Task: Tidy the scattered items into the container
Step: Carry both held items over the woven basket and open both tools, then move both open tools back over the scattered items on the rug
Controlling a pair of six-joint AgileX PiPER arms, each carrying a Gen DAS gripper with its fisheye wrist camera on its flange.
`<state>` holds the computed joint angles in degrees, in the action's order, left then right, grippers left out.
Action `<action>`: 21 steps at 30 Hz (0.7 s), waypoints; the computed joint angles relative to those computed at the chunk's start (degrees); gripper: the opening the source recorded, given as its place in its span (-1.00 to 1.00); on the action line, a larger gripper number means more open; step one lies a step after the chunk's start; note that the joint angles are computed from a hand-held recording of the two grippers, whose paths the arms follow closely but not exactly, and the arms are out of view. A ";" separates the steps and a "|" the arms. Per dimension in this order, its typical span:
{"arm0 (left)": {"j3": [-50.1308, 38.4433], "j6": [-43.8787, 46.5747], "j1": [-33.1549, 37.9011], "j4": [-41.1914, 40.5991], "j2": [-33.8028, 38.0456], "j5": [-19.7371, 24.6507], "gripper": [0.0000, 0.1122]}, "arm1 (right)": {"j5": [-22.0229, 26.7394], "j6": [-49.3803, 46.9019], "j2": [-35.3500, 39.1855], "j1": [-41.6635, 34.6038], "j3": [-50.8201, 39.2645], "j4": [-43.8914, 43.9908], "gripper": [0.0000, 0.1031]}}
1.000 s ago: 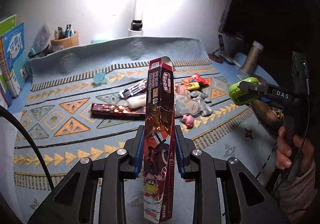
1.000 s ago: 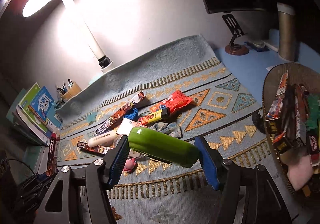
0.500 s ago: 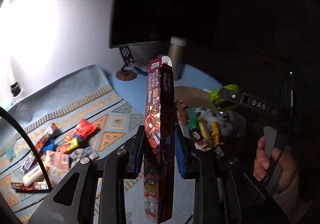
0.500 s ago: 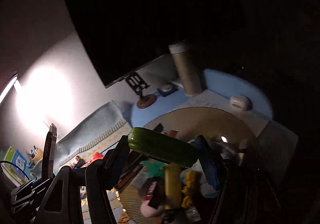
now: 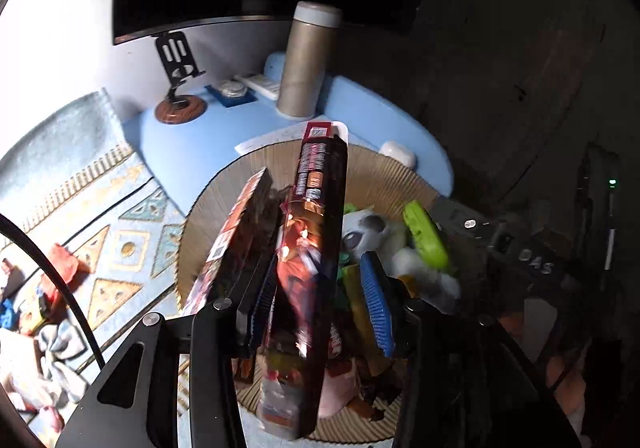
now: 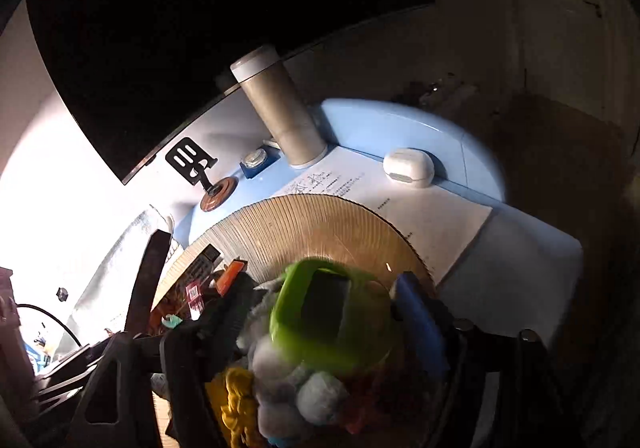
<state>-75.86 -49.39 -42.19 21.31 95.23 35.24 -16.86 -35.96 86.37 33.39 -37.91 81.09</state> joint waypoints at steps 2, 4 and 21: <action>1.36 -5.16 -2.39 4.97 -1.54 1.93 -0.29 | -2.51 0.99 -1.35 1.72 1.53 -0.07 0.52; 2.23 -8.87 -4.29 8.52 -3.00 3.98 -0.28 | -3.13 2.31 -3.06 2.72 2.88 -0.86 0.52; 16.66 -40.43 -24.25 26.73 -19.57 32.71 0.15 | -16.76 -4.64 -8.96 24.94 1.01 13.72 0.56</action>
